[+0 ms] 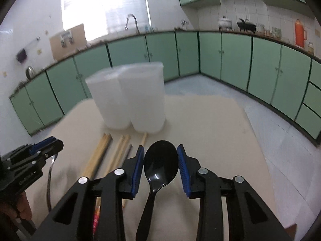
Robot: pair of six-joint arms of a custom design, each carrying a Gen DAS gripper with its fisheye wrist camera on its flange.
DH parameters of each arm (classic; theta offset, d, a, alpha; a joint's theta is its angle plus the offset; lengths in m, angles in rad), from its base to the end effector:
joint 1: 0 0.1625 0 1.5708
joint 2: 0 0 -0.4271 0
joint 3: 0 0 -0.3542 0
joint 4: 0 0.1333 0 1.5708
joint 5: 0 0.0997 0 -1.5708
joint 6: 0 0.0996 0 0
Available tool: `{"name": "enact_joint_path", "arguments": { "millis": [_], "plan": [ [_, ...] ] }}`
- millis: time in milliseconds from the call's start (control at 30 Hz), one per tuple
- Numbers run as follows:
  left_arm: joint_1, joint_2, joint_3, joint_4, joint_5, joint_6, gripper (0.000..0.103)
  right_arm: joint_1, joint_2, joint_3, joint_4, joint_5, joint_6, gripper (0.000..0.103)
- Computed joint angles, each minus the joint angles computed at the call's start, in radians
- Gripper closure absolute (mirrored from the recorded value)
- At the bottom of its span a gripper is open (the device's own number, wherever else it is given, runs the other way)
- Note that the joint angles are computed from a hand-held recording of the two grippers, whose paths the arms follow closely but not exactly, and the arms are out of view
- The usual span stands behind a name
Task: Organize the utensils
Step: 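Grasp the silver spoon with the left tool while the right tool grasps the black spoon, then carry both spoons over the white holder and open both tools to drop them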
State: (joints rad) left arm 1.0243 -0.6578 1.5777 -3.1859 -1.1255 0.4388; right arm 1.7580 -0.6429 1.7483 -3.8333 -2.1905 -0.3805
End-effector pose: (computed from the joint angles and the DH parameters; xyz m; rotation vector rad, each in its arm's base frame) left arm -0.2064 -0.6783 0.1367 1.0330 2.3714 -0.9641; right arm 0.1886 -0.5903 0.1607 0.1675 -2.1512 1.3077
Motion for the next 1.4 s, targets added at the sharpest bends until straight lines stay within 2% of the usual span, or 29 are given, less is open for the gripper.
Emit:
{"name": "enact_joint_path", "arguments": {
  "millis": [167,400,667,767,933,1200,1400],
  "plan": [
    [0.013,-0.014,-0.023,-0.076,-0.089,-0.009,0.077,0.007,0.006,-0.041,-0.108,0.076,-0.123,0.07],
    [-0.002,0.001,-0.1,-0.138,-0.174,-0.025,0.078,0.0,-0.008,-0.142,-0.096,0.206,-0.144,0.07],
    [-0.04,0.132,-0.397,-0.092,-0.267,-0.007,0.078,-0.019,0.053,-0.407,-0.022,0.309,-0.176,0.07],
    [-0.046,0.208,-0.537,-0.025,-0.284,-0.005,0.078,-0.028,0.084,-0.489,0.005,0.319,-0.185,0.07],
    [-0.031,0.318,-0.704,0.102,-0.256,-0.01,0.078,-0.051,0.152,-0.607,0.071,0.285,-0.22,0.07],
    [0.003,0.371,-0.766,0.22,-0.207,-0.002,0.078,-0.083,0.142,-0.509,0.073,0.299,-0.193,0.07],
    [0.024,0.351,-0.729,0.239,-0.198,0.007,0.076,-0.098,0.109,-0.436,0.104,0.318,-0.142,0.069]
  ]
}}
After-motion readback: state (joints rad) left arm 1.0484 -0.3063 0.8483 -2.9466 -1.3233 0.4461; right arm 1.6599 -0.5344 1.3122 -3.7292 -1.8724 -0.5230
